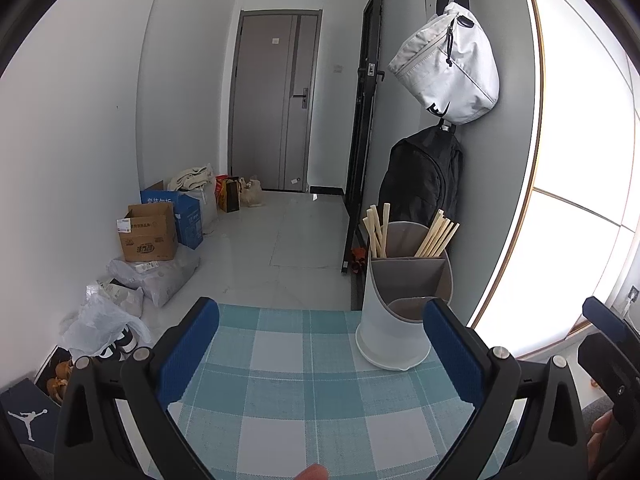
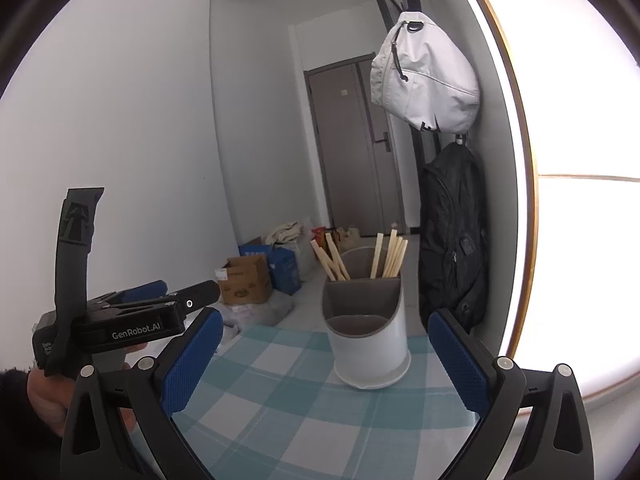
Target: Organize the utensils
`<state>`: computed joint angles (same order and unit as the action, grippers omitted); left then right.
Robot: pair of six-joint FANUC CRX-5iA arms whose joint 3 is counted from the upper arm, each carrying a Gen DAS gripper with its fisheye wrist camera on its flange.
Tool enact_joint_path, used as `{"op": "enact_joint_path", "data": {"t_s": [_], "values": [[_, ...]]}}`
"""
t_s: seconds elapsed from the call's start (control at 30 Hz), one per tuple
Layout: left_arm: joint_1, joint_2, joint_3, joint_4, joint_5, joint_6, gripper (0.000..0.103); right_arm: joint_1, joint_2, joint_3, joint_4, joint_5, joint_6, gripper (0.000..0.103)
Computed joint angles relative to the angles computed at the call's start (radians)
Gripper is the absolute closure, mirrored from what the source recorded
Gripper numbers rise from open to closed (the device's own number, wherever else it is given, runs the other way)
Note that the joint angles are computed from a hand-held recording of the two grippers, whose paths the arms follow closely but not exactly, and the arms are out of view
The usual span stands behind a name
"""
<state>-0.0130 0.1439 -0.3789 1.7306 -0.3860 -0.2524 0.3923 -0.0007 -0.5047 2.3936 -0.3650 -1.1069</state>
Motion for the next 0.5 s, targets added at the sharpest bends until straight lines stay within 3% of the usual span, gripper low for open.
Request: {"op": "enact_joint_path", "data": {"t_s": [0.5], "values": [[-0.01, -0.007, -0.009, 0.036, 0.005, -0.041, 0.003, -0.002, 0.001, 0.002, -0.002, 0.007, 0.0, 0.0]]}}
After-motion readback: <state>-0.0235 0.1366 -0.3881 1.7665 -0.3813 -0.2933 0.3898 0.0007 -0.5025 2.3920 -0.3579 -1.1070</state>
